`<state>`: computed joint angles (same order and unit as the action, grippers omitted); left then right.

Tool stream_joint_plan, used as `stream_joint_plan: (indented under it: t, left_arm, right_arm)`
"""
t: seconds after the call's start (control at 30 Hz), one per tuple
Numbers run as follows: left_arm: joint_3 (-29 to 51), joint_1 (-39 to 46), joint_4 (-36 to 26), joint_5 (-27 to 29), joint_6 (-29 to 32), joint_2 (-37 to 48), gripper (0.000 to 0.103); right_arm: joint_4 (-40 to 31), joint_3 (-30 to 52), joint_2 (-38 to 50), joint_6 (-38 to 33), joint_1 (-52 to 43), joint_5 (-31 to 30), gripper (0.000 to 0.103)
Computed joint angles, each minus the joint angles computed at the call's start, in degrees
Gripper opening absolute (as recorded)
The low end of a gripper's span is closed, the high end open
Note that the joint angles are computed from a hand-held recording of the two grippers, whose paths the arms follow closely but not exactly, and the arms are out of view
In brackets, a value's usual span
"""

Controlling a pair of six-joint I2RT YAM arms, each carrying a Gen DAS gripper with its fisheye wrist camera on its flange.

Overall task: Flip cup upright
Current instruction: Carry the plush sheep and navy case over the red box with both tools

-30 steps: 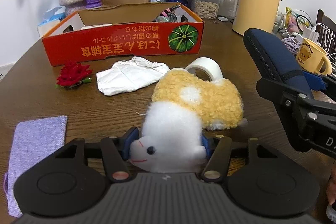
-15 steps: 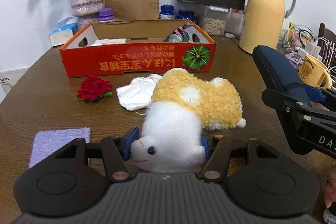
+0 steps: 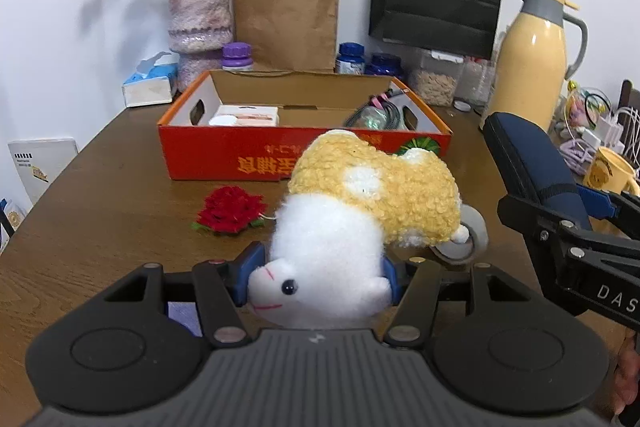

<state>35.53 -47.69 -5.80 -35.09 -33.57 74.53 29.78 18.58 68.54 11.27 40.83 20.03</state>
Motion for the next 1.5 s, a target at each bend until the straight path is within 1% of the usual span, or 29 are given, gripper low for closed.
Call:
stream_joint_plan:
  t: [0.2,0.43,0.73,1.07,1.5]
  left_arm:
    - [-0.47,4.15,1.16,1.70,3.28,-2.30,0.059]
    - [0.25,10.46,2.94,5.12,7.30,-3.70,0.059]
    - [3.05,18.10,6.11,10.06,10.68,-1.44,0.059]
    - [8.47,23.92,9.30,14.32,12.48,4.85,0.059]
    - [20.14,29.61,11.46,18.55,14.46,18.16,0.059]
  right_arm:
    - [-0.20,4.10,3.63,0.00,1.50,1.52,0.066]
    - [-0.70,10.07,8.43,-0.62,2.56,2.39,0.066]
    - [-1.87,19.34,15.90,-1.20,2.21,2.27,0.066]
    - [-3.90,29.02,23.65,-2.09,-0.17,0.71,0.066]
    - [-7.17,43.63,35.15,-3.47,-4.69,-2.99,0.066]
